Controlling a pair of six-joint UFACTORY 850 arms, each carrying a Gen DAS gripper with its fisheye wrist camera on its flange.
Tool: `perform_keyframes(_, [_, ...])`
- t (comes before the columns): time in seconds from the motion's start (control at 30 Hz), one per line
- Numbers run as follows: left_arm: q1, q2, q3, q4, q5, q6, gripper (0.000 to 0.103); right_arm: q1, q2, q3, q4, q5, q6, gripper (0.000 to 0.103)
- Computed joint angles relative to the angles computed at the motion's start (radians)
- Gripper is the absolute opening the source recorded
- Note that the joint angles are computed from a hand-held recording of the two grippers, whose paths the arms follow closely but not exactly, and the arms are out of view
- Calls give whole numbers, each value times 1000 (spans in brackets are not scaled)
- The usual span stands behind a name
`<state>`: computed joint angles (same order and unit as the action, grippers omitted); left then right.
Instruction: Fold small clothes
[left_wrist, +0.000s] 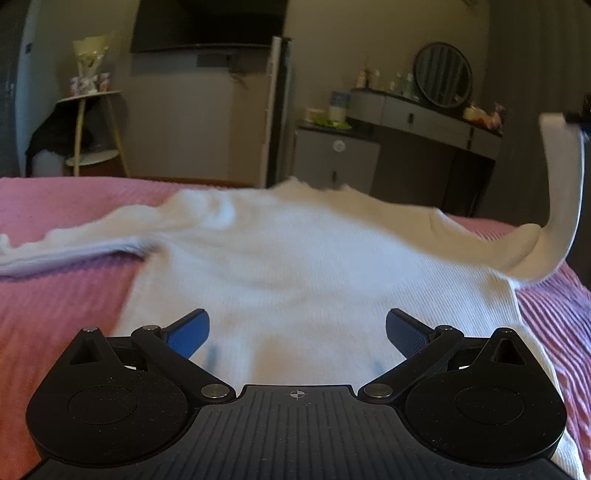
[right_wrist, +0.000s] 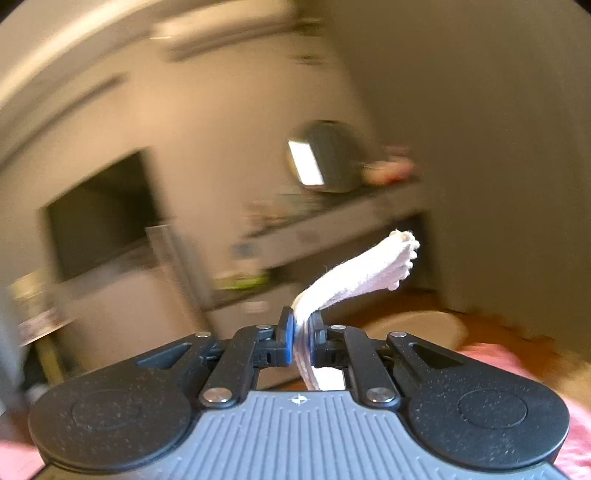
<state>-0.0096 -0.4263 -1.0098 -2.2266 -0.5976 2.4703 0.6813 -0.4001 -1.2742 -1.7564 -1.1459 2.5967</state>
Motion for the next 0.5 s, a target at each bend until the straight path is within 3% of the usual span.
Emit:
perform_keyframes(0.1, [32, -5, -33, 46, -6, -86, 103, 40, -94, -124, -54, 115, -30, 8])
perform_keyframes(0.23, [80, -34, -95, 179, -19, -294, 103, 78, -273, -314, 21, 234, -156, 10])
perform_keyframes(0.27, [89, -41, -106, 208, -22, -334, 103, 81, -319, -360, 67, 279, -193, 13])
perform_keyframes(0.33, [100, -56, -127, 251, -17, -383, 103, 84, -375, -415, 172, 357, -200, 37])
perform_keyframes(0.37, [101, -63, -136, 267, -7, -399, 103, 87, -380, -408, 193, 386, -140, 37])
perform_keyframes(0.4, [103, -68, -143, 281, -1, -412, 103, 94, -372, -378, 176, 395, -39, 37])
perform_keyframes(0.5, [109, -85, -162, 335, -27, -462, 103, 121, -332, -275, 200, 283, 153, 42])
